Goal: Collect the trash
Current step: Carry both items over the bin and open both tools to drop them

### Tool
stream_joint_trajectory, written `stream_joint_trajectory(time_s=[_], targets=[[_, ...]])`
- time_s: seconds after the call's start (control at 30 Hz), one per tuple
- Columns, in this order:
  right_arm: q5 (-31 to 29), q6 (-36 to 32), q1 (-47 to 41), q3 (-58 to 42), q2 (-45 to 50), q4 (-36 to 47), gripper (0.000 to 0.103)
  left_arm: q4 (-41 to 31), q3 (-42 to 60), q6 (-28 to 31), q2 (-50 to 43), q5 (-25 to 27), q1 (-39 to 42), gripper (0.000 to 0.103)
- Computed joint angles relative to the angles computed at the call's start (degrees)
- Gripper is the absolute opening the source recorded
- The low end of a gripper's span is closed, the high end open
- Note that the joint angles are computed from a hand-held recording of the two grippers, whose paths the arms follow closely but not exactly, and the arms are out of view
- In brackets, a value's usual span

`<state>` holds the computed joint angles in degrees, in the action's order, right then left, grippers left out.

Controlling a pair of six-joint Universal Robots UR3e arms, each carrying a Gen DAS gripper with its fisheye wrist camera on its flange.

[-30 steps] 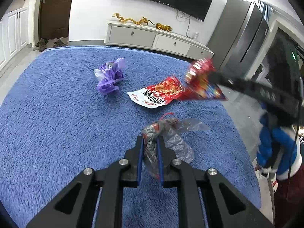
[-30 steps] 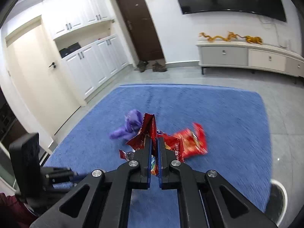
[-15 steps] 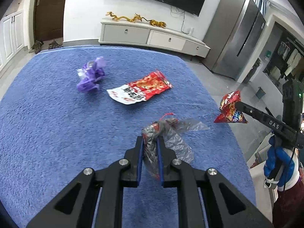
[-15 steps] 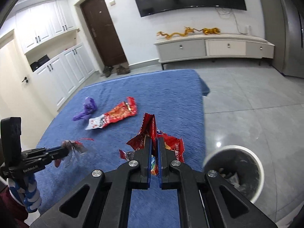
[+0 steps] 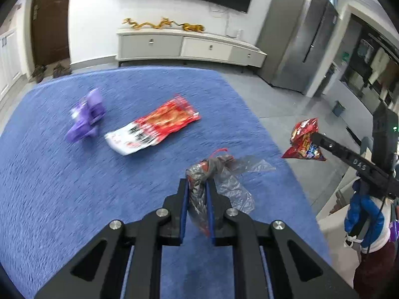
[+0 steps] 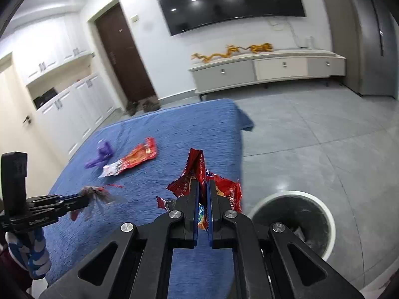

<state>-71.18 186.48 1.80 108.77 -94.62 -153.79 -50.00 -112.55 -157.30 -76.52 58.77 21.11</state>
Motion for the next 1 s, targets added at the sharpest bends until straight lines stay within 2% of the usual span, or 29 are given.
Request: stream_joint_trajectory(time_s=[0.23,0.4,0.53,0.83,0.87,0.97,1.0], targets=[[0.11,-2.7,-9.43,7.62,-5.66,1.88,0.005,3.87,10.26,-5.01,-11.23,3.48,-13.16,0.013],[-2.31,-5.26,-13.99,10.19,-5.17,4.32,0.005,3.71,23.71,-9.05,-23.69,5.75,-23.34,0.013],[-2.77,-6.58,-17.09,10.38,-1.86,4.38,0.006,-1.14,39.03,-12.99,-36.2,7.14,-29.3,0.013],[-2.36,-7.43,-19.46,8.41,5.4,2.73,0.01,-8.72,62.01,-16.63,-52.64,10.79,-35.37,0.015],[-2.32,-7.24,-19.58,8.17,6.41,2.36,0.013,-10.22,65.27,-16.99,-54.81,10.85,-35.83,0.016],[-2.55,-6.61,-19.39,7.51,8.98,1.41,0.038,-14.26,73.67,-17.9,-60.38,10.59,-36.58,0.017],[-2.32,-6.74,-19.67,7.99,9.12,0.99,0.04,-15.22,75.52,-18.01,-61.56,10.5,-36.73,0.021]])
